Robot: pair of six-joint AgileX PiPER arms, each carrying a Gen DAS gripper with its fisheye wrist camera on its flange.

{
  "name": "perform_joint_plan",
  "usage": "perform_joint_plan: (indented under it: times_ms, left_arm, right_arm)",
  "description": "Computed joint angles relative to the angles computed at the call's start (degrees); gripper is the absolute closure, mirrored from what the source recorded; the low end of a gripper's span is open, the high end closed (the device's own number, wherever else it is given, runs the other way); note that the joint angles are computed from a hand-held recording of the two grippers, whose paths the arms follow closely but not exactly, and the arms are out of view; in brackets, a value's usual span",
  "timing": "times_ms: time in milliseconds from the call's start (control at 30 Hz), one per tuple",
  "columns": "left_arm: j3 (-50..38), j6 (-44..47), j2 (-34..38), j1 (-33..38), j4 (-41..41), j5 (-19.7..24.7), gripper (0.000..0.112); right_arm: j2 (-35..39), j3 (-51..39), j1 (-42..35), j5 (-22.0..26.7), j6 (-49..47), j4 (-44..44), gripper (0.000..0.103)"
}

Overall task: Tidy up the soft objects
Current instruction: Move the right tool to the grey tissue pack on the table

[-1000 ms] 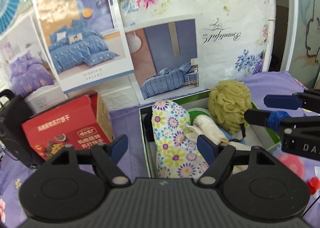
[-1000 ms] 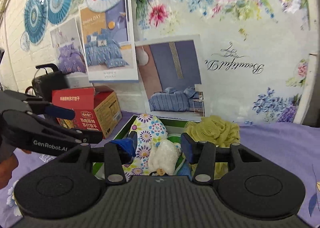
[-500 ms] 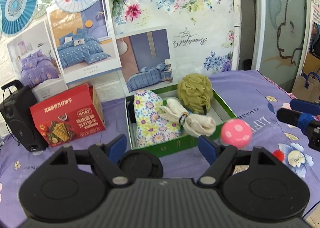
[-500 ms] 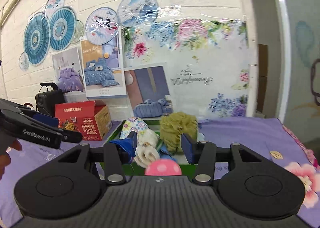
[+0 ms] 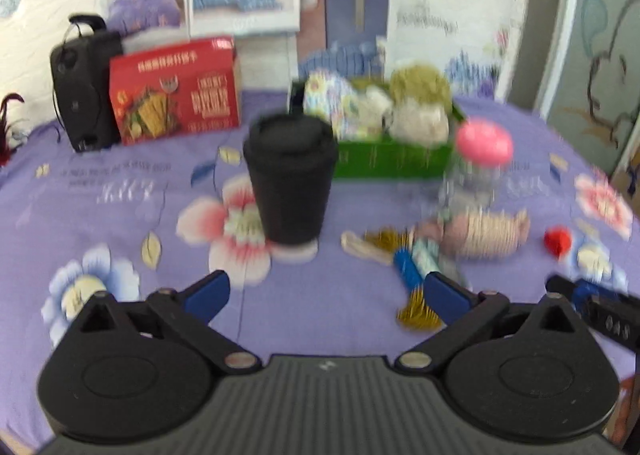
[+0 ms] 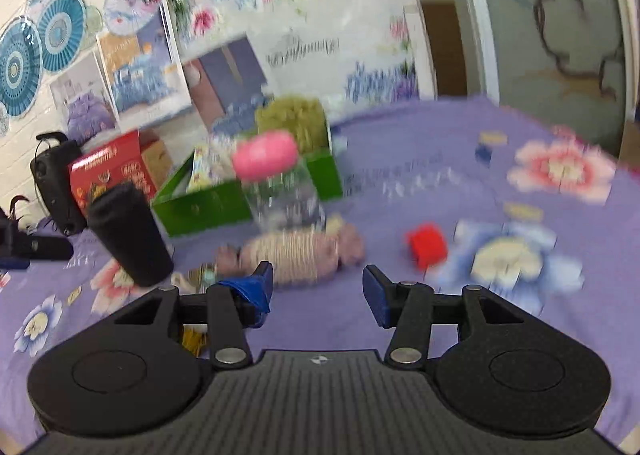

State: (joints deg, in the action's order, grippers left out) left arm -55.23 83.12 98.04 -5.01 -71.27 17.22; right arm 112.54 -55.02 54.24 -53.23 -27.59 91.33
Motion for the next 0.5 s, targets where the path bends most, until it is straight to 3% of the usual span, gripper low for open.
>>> perform_joint_plan:
  times_ms: [133, 200, 400, 500]
  left_arm:
    - [3.7, 10.1, 0.5, -0.8, -6.2, -3.4, 0.01]
    - [3.4, 10.8, 1.2, -0.9, -6.2, -4.2, 0.01]
    - [-1.3, -5.8, 5.0, 0.5, 8.7, -2.4, 0.01]
    - [-3.1, -10.7, 6.4, 1.1, 12.4, -1.8, 0.01]
  right_arm:
    - [3.3, -2.2, -0.3, 3.2, -1.0, 0.0, 0.069]
    - [4.6, -4.2, -0.9, 4.1, -3.1, 0.8, 0.069]
    - [4.7, -6.8, -3.2, 6.5, -2.2, -3.6, 0.069]
    - [5.8, -10.4, -5.1, 11.0, -2.0, -8.8, 0.068]
